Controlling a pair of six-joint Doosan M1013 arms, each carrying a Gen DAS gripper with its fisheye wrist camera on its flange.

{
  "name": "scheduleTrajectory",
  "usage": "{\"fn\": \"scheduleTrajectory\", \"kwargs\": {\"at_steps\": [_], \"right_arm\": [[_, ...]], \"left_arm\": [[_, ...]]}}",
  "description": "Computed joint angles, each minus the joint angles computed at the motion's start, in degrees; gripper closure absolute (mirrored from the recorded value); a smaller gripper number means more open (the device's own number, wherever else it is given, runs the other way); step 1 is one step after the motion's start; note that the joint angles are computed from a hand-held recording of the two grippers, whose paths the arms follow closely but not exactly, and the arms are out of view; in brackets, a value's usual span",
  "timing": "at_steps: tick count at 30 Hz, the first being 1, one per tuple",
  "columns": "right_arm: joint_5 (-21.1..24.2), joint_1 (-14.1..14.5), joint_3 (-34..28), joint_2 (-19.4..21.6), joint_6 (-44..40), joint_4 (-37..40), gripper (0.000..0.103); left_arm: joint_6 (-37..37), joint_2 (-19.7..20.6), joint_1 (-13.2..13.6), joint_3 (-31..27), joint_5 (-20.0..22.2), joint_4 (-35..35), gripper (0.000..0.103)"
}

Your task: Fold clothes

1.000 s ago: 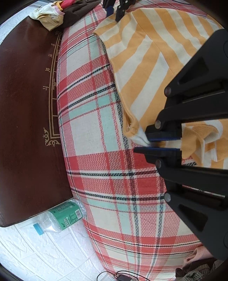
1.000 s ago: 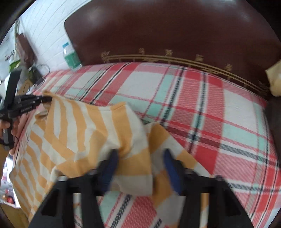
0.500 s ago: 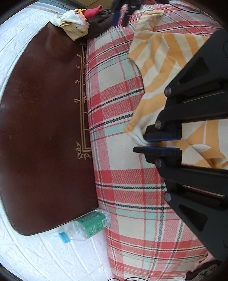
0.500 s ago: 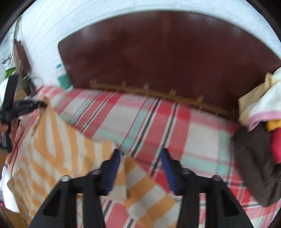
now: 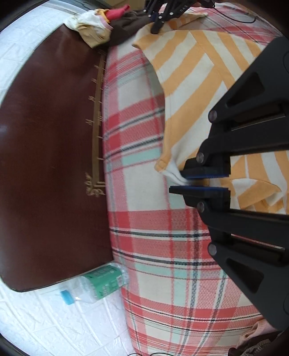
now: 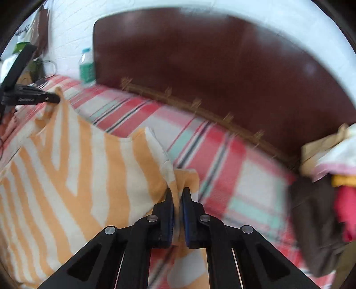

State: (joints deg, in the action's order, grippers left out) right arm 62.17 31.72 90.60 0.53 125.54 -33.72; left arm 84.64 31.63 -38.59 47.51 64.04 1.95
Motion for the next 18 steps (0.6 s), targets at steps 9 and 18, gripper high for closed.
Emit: {"fn": "scheduleTrajectory", "kwargs": {"at_steps": [9,18], "right_arm": [[9.58,-2.73,-3.58,4.92,6.26,-4.2,0.077],[-7.55,0.41,8.13,-8.27,13.76,10.31,0.033]], "left_arm": [[-4.28,5.21,-2.78,-6.76,1.64,7.36,0.096],[-4.86,-6.4,0.25,13.09,-15.9,-1.5,0.033]]}}
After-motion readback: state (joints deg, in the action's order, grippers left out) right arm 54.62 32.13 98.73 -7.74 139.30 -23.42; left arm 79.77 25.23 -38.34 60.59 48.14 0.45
